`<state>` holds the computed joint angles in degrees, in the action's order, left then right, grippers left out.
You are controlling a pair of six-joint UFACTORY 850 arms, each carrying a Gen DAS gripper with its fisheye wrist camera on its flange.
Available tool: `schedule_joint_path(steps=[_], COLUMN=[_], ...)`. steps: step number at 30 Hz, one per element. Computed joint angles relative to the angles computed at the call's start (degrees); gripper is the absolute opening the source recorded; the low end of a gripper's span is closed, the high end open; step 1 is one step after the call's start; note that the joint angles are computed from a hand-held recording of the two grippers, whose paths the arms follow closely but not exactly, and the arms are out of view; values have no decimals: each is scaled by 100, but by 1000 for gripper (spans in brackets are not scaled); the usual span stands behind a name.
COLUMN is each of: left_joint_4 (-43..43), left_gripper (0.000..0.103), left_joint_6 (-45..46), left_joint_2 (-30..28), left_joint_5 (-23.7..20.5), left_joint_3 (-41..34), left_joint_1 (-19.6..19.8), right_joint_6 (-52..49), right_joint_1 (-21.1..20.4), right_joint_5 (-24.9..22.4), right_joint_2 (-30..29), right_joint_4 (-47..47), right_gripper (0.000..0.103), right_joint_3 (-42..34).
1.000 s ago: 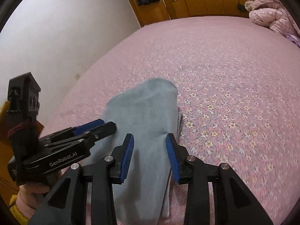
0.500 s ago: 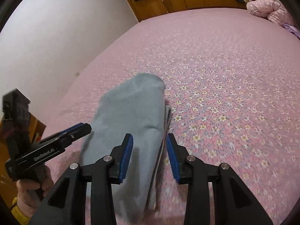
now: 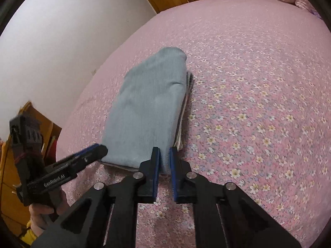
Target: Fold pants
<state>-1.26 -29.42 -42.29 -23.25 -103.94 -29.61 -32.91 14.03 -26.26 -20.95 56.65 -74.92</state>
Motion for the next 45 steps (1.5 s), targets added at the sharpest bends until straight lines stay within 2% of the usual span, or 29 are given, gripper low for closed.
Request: schedule_joint_path(steps=[2,5,8,11,18,20,24,30,37,45], left_joint_4=[225,47,642,1252,1543,1683,1840,1882,2050,1962], left_gripper=[51,57,58,60,70,72,79,85,90,91], left_joint_6=[-165,-150,-488,-968,-1453,-1582,-1705,-1892,-2162,-2027], left_joint_2=[-72,-145,-138,-168,-71,-17,127,350,449,272], left_joint_5=[-94,-79,-74,-152,-294,-333,-437,-428,-678,-988], left_joint_3=[-57,-78,-60,-101,-3,55,243,537,646,428], left_joint_1=[-29,-15,-102,-191,-221,-245,-312,-393,-527,-654], right_joint_6=[89,827,401,451,745,755,1664,2154,3306,4278], right_joint_1=[0,76,28,43,22,41,190,333,486,600], right_joint_5=[41,116,183,222,206,306,601,790,911,817], right_joint_2=[-103,-304,-366,-357,-192,-70,125,434,794,773], right_joint_4=[-93,-975,-428,-590,-696,-750,-1991,-2680,-3983,-4968], right_gripper=[11,11,11,14,26,26,28,51,66,68], right_joint_3=[-52,-184,-51,-55,34,113,146,387,731,859])
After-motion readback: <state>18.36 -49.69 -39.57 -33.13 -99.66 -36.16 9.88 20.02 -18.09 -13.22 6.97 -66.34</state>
